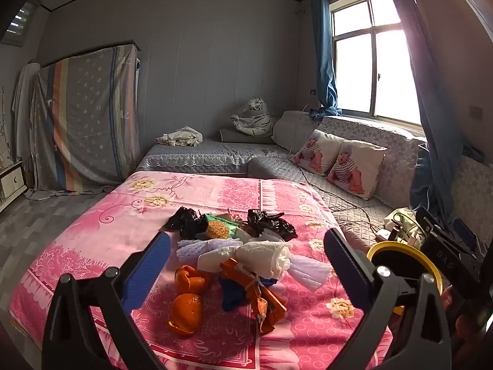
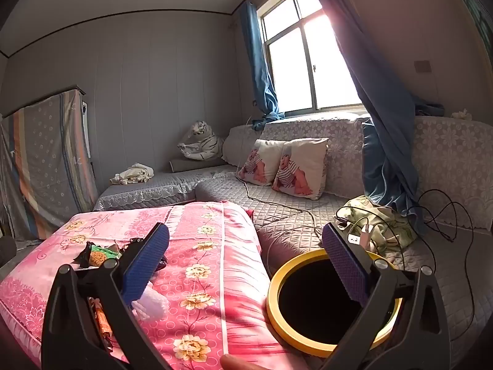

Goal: Collect trash

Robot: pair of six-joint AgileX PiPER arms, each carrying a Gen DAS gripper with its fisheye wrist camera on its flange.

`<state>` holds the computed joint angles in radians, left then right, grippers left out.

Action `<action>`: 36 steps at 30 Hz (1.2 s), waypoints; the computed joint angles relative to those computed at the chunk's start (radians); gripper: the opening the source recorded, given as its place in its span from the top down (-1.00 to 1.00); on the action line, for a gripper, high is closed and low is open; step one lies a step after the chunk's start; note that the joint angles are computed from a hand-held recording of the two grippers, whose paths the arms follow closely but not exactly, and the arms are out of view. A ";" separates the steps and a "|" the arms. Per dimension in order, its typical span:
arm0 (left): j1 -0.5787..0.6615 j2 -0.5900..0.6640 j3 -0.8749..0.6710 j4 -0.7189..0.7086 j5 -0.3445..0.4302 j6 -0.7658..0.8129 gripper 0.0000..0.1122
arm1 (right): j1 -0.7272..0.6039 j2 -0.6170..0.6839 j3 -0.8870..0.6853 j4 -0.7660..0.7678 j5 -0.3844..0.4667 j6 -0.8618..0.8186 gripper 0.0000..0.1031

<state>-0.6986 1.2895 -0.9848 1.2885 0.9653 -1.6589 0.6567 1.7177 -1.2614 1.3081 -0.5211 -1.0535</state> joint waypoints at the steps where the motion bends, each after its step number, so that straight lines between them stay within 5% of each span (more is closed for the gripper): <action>1: -0.001 0.000 0.001 0.006 -0.001 -0.003 -0.71 | 0.001 0.001 -0.001 -0.001 -0.001 0.001 -0.85; 36: 0.011 0.000 0.019 0.004 -0.019 -0.023 -0.71 | 0.007 0.011 -0.019 0.068 0.010 -0.073 -0.85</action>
<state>-0.6881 1.2891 -0.9657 1.2929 0.9468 -1.6821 0.6637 1.7290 -1.2808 1.3759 -0.5107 -1.1265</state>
